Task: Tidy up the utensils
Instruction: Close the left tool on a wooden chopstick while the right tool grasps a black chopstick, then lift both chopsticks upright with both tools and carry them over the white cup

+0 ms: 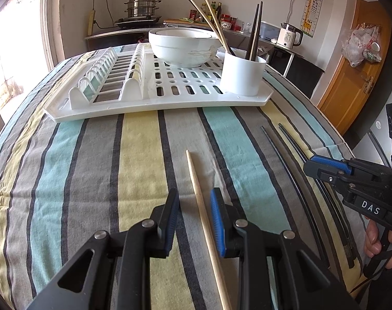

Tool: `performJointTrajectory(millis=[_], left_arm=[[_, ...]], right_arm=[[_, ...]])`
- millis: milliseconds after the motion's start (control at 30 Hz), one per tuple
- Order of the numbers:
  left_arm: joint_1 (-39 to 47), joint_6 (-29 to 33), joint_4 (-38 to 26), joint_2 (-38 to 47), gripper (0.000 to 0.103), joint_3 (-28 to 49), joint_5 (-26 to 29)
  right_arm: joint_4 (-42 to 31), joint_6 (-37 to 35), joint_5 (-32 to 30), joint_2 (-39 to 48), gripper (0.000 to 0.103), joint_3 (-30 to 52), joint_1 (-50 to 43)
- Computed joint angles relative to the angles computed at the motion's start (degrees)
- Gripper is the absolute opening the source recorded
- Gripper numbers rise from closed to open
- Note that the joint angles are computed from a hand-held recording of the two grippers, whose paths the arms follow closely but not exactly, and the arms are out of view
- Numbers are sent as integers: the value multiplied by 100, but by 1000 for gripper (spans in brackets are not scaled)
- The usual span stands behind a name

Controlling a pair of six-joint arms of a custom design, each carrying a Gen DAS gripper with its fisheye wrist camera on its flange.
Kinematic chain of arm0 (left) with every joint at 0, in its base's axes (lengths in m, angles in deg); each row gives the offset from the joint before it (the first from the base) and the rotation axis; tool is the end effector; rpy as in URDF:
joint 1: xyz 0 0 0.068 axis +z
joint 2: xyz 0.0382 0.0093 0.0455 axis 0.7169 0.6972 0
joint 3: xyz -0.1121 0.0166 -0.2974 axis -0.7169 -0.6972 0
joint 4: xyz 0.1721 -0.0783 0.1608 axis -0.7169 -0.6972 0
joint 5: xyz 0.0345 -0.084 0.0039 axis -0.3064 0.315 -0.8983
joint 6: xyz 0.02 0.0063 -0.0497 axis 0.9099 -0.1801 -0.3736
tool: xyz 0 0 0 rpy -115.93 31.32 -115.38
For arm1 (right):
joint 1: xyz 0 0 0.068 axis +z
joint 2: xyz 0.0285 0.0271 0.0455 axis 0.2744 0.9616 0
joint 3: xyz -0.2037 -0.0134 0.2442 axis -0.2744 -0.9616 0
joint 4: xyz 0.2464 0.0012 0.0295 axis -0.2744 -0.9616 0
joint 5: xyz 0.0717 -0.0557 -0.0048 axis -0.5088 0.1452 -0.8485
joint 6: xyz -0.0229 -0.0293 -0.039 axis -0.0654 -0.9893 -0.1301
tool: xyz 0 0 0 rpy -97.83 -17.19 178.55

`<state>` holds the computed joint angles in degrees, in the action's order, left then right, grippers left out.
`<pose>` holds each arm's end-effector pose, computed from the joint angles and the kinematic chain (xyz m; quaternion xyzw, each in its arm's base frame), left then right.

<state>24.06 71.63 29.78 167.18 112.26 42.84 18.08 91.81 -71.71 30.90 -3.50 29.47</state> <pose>0.3160 -0.1333 0.2869 0.2185 0.9136 -0.1482 0.3091 0.2584 0.0597 0.2307 0.0295 0.9334 0.0576 0.3529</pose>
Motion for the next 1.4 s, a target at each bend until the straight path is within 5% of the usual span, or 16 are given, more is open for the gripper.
performJointTrajectory(millis=[433, 700, 1000, 1400], left_arm=[[-44, -45, -152, 165, 27, 240, -83], [-354, 153, -200, 265, 26, 367, -640], [-478, 261, -395, 398, 7, 612, -664], [-211, 150, -561, 188, 6, 862, -30]], right_arm=[[-584, -100, 336, 522, 20, 658, -41], [-1076, -156, 661, 858, 20, 1168, 58], [-1240, -215, 552, 949, 6, 1333, 79], [-867, -5, 213, 75, 5, 1030, -58]])
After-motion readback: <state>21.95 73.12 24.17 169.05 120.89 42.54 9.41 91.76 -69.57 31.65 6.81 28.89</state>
